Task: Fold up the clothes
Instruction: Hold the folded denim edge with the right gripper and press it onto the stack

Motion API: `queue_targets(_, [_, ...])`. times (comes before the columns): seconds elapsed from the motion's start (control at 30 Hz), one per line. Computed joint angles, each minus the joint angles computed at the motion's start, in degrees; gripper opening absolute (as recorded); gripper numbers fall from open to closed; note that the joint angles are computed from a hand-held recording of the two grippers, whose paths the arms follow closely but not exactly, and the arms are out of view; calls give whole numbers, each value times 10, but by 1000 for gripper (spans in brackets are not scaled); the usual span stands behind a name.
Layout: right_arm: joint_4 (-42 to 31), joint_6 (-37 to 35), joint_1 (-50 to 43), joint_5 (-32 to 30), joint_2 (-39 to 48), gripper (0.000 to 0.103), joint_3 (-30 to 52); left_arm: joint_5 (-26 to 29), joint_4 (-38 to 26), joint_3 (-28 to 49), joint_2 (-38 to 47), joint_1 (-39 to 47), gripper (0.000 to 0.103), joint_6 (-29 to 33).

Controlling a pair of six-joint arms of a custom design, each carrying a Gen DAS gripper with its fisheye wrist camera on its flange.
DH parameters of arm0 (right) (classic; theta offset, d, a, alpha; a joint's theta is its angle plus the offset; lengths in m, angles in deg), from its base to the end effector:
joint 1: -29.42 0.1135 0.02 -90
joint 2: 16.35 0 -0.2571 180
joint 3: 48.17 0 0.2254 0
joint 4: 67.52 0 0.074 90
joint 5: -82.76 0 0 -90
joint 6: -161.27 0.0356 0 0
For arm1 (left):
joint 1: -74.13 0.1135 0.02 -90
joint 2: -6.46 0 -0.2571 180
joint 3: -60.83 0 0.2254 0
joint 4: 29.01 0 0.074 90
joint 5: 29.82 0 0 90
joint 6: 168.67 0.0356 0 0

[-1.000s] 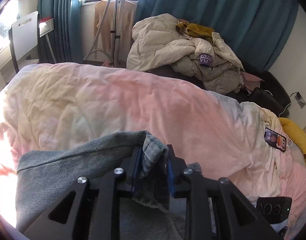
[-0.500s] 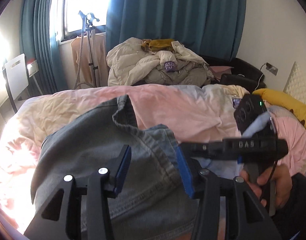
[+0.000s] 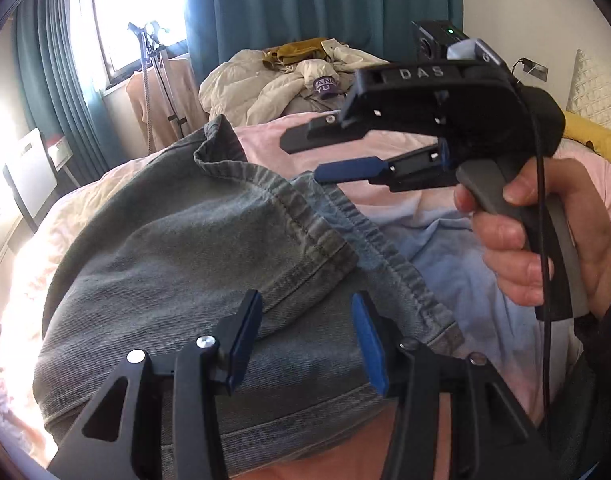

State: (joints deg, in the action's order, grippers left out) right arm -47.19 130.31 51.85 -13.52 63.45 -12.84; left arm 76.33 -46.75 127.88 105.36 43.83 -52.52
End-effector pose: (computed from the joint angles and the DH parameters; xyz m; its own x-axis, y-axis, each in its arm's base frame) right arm 0.2159 0.0933 0.1639 -0.5988 0.6750 -0.4311 0.0816 0.5869 0.8055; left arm 0.2725 -0.1707 0.1662 -0.3079 0.6702 -0.6752 0.8645 0.4935 0.0956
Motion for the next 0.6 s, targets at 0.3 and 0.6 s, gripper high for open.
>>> queue_targets(0.3, [-30,-77,-51,-89,132,74,123,-24,92,-19,42,-29,48,24])
queue_targets(0.6, [47,-92,-54,-85,232,49,143,-19,136,-12,75,-25,34,0])
